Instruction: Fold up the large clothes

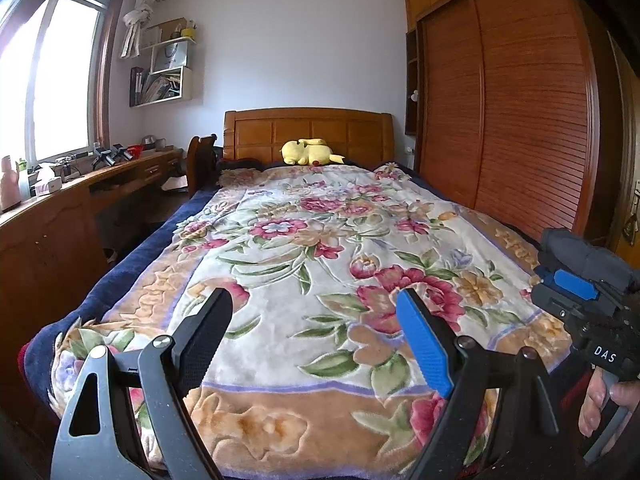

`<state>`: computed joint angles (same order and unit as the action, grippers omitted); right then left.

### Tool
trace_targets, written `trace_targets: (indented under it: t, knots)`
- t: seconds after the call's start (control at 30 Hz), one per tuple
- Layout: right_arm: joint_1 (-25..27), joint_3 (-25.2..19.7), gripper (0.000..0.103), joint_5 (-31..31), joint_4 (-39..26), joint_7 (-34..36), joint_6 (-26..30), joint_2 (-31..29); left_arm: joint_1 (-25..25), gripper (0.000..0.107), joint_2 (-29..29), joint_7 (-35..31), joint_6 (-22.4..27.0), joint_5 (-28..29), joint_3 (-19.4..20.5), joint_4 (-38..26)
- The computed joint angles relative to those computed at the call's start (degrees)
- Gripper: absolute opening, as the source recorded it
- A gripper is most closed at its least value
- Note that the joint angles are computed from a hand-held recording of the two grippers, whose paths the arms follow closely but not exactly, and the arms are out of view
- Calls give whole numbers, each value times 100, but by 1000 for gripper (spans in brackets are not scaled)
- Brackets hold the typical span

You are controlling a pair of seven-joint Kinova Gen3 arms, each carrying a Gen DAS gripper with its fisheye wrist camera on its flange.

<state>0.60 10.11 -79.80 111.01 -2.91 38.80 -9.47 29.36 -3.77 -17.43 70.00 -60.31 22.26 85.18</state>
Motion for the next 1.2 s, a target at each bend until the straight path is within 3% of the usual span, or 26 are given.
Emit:
trace_targets:
  t: [1.2]
  knots:
    - [215,19,73,-116,-92,84,229,114,279,85,164,108,177,-168,-62,-99]
